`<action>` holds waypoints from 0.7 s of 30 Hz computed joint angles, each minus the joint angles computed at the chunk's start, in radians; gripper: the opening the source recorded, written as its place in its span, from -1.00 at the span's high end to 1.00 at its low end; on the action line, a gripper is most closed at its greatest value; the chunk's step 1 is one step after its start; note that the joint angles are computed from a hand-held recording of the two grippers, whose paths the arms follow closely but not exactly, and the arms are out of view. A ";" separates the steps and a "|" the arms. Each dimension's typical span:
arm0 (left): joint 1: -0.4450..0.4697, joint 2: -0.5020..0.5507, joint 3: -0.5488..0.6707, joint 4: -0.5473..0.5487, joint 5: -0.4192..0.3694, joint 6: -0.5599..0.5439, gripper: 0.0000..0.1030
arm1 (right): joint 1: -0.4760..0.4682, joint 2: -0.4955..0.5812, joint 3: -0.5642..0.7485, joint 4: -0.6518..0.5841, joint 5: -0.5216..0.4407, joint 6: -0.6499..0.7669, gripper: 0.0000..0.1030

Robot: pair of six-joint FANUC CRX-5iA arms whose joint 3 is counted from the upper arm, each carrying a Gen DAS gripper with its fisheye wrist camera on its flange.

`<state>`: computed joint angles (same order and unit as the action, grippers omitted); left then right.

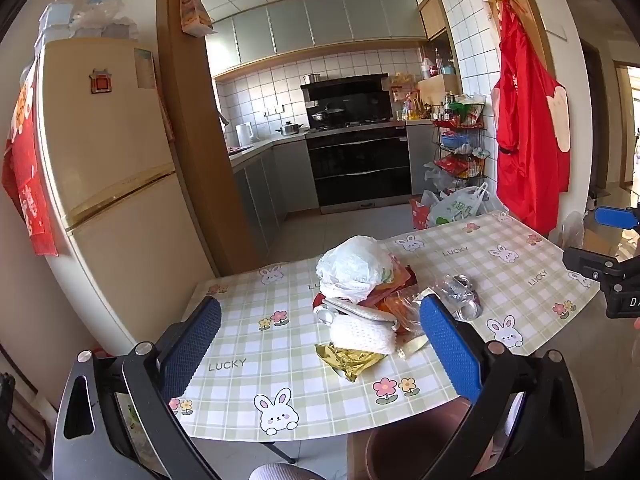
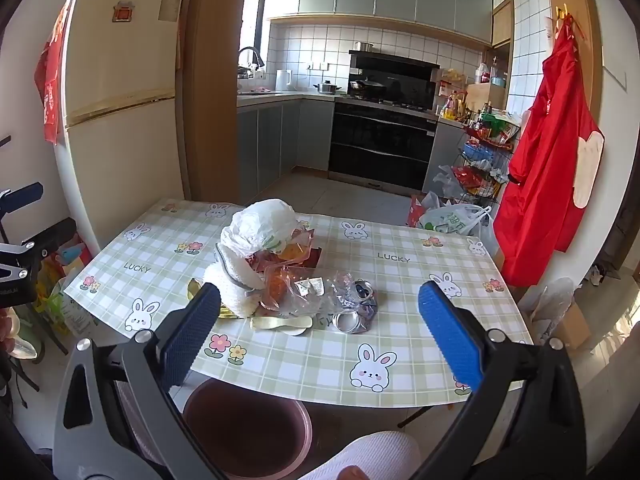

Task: Collect trash

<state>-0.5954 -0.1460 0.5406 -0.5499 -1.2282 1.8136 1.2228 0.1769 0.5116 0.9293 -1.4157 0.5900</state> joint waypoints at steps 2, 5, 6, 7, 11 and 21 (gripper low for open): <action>0.001 -0.001 -0.002 0.002 0.003 0.003 -0.89 | 0.000 0.000 0.000 0.000 -0.001 0.001 -0.89; -0.001 0.000 -0.001 0.001 0.002 0.002 -0.89 | 0.000 -0.001 -0.002 0.000 0.001 -0.002 -0.89; -0.002 0.000 -0.001 0.001 0.002 0.001 -0.89 | 0.000 -0.002 -0.003 0.000 0.001 -0.001 -0.89; 0.002 -0.001 -0.001 0.005 0.002 0.005 -0.89 | 0.000 -0.002 -0.002 0.000 0.000 -0.001 -0.89; 0.001 0.000 0.000 0.001 0.000 0.006 -0.89 | 0.000 -0.002 -0.002 -0.001 0.001 0.000 -0.89; 0.004 -0.001 -0.001 0.005 0.002 0.006 -0.89 | -0.001 0.000 0.002 -0.006 -0.002 0.002 -0.89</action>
<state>-0.5918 -0.1471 0.5391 -0.5446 -1.2265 1.8198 1.2220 0.1766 0.5132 0.9236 -1.4176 0.5920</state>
